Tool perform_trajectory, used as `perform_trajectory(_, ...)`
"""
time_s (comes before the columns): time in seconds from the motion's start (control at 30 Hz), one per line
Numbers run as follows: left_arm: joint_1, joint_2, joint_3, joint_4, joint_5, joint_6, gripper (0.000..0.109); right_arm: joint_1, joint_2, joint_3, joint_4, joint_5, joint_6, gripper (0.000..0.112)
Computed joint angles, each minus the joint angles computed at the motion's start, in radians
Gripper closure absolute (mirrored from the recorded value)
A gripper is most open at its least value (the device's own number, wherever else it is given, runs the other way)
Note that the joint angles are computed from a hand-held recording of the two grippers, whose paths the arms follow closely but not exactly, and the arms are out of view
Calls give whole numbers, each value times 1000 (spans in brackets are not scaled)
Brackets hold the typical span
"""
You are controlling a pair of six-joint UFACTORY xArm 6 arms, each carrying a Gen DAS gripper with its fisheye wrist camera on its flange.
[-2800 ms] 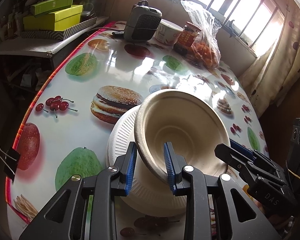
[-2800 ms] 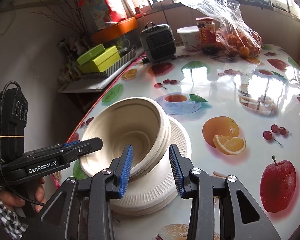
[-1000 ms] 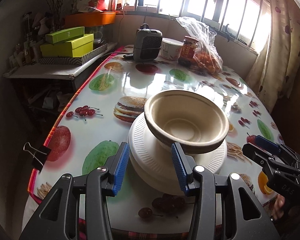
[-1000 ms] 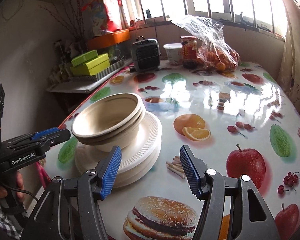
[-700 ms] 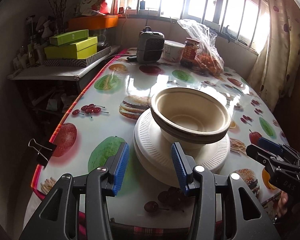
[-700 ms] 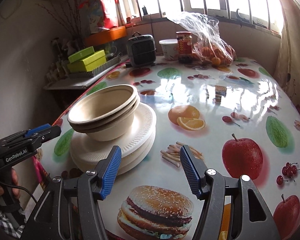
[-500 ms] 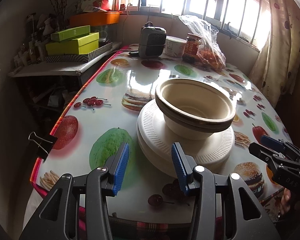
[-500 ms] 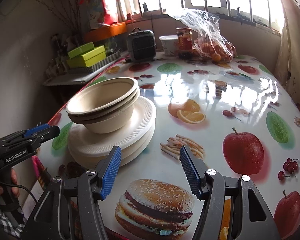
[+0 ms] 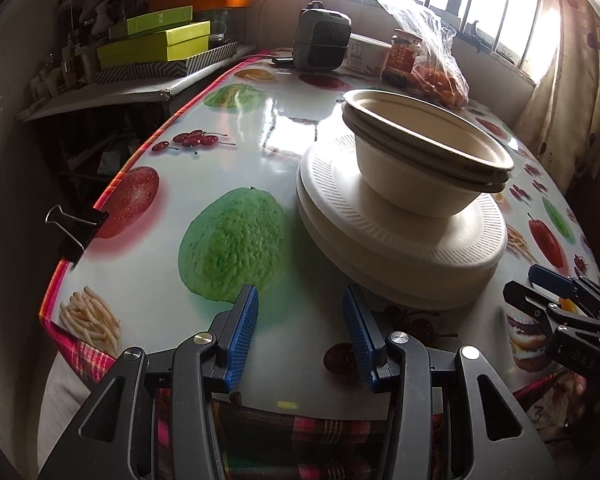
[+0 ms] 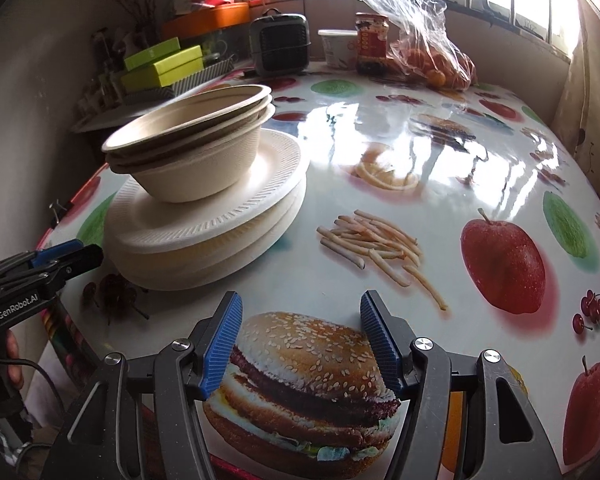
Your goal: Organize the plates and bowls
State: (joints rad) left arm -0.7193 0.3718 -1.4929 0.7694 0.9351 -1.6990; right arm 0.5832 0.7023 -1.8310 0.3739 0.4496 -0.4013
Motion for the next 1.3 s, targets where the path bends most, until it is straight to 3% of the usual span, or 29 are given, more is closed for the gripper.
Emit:
perform_trajectory(0.17, -3, 8, -6, 15, 2, -5, 63, 6, -4, 18, -28, -21, 19, 46)
perform_trajectory(0.27, -3, 14, -12, 19, -3, 0, 58, 10, -7, 30, -54, -36, 37, 40)
perform_trajectory(0.53, -15, 42, -53, 16, 49, 15, 57, 17, -13, 56, -114, -75, 93, 32)
perform_trajectory(0.77, -14, 43, -52, 25, 47, 3, 55, 21, -20, 75, -151, -98, 132, 29)
perform_trajectory(1.0, -24, 83, -114, 8, 112, 52, 55, 21, -26, 87, -160, -109, 144, 28)
perform_trajectory(1.3, -21, 78, -105, 13, 106, 44, 55, 20, -26, 88, -158, -109, 141, 27)
